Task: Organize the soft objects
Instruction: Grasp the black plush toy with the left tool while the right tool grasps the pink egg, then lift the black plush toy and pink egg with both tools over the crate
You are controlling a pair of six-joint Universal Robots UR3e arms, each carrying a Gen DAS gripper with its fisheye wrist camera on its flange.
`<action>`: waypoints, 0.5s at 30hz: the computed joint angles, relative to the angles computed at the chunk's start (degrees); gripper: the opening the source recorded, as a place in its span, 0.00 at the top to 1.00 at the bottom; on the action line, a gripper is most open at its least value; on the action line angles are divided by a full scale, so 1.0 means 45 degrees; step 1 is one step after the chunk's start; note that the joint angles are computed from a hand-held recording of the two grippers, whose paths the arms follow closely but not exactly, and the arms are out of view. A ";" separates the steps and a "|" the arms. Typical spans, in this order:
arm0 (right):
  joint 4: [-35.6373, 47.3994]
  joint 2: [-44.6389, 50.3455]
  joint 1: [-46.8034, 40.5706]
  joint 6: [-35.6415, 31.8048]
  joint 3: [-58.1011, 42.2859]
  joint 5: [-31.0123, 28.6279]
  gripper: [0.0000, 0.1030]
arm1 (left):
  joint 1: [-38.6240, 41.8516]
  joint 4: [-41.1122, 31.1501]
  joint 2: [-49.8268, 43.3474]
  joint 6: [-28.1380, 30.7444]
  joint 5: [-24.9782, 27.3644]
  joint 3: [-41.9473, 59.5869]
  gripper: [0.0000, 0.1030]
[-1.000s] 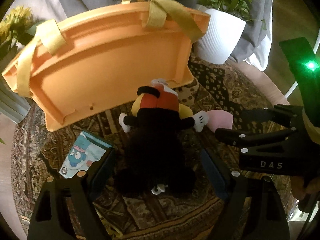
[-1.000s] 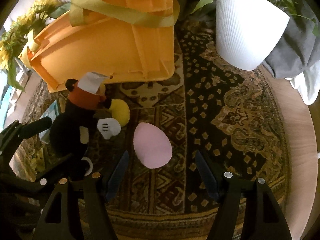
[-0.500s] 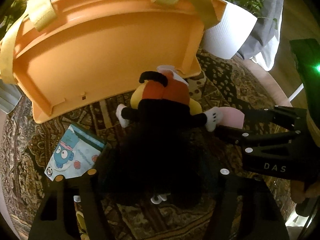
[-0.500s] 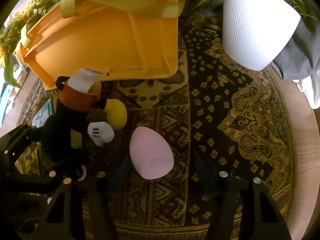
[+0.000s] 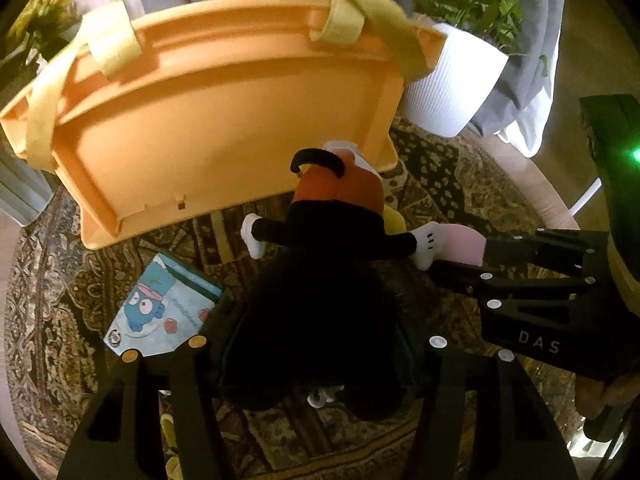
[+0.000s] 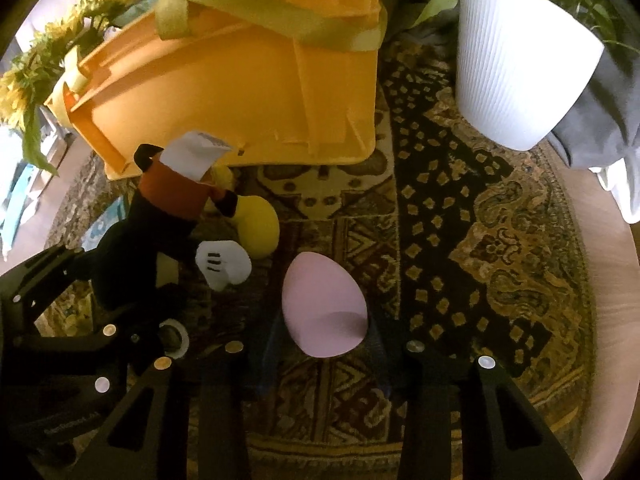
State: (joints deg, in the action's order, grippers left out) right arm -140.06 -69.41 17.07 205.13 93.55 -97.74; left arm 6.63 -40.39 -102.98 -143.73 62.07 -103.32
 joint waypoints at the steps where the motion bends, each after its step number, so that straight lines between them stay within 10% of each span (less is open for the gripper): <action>1: 0.0023 -0.0126 0.0077 0.0094 0.0030 -0.0079 0.62 | 0.0063 0.0027 0.0125 0.0012 -0.0074 -0.0083 0.42; 15: 0.0813 -0.1082 0.1307 0.1033 -0.0731 -0.1312 0.62 | 0.1380 -0.0100 0.2335 0.0245 -0.0867 -0.1352 0.42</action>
State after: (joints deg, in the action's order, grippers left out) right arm -136.41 -74.28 22.95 209.78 90.26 -103.64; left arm 12.84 -40.84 -92.47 -142.62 58.17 -109.40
